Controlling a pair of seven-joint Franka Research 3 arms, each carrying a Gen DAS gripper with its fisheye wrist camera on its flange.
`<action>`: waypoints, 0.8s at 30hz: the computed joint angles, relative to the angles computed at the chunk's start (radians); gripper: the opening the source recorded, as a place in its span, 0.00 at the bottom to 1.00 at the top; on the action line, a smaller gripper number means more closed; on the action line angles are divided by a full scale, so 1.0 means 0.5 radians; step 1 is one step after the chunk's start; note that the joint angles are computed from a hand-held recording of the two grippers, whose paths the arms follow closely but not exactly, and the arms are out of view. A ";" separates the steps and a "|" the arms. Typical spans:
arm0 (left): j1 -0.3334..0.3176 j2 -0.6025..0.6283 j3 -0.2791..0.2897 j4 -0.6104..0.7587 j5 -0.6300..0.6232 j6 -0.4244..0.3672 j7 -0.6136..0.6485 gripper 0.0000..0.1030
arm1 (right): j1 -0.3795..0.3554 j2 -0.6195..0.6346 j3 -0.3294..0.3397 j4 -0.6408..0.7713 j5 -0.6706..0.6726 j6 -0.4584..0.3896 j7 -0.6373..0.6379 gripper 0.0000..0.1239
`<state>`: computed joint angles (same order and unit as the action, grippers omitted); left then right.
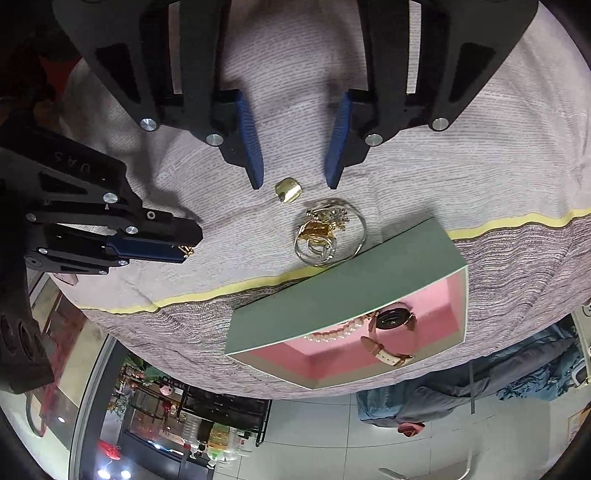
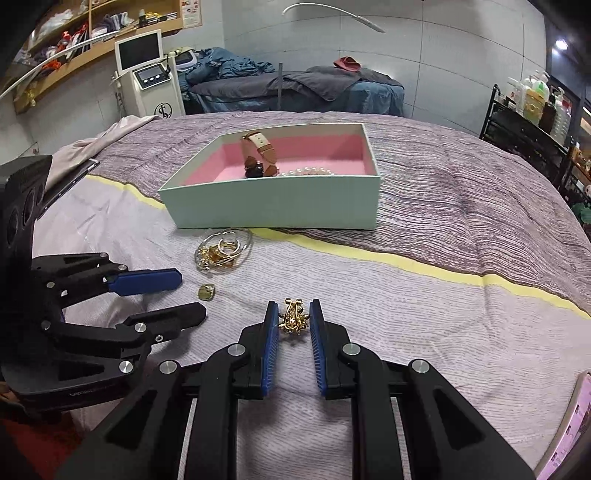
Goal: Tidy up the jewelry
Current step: 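Grasp a gold charm with the left gripper while the right grasps a gold brooch, then carry both gold pieces into the pink box and open both grippers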
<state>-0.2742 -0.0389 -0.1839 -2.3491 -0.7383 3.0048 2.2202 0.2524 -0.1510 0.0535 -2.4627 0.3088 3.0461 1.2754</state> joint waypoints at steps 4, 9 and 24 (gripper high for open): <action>0.008 0.043 -0.017 0.057 -0.009 -0.026 0.006 0.22 | -0.008 -0.004 -0.012 -0.005 0.008 0.001 0.004 0.14; 0.042 0.070 -0.051 0.096 -0.066 -0.050 0.049 0.16 | 0.031 0.001 -0.038 0.001 0.087 -0.007 -0.069 0.14; 0.028 -0.046 0.002 0.041 -0.292 -0.058 0.229 0.14 | 0.190 0.010 -0.141 0.098 0.562 -0.115 -0.540 0.14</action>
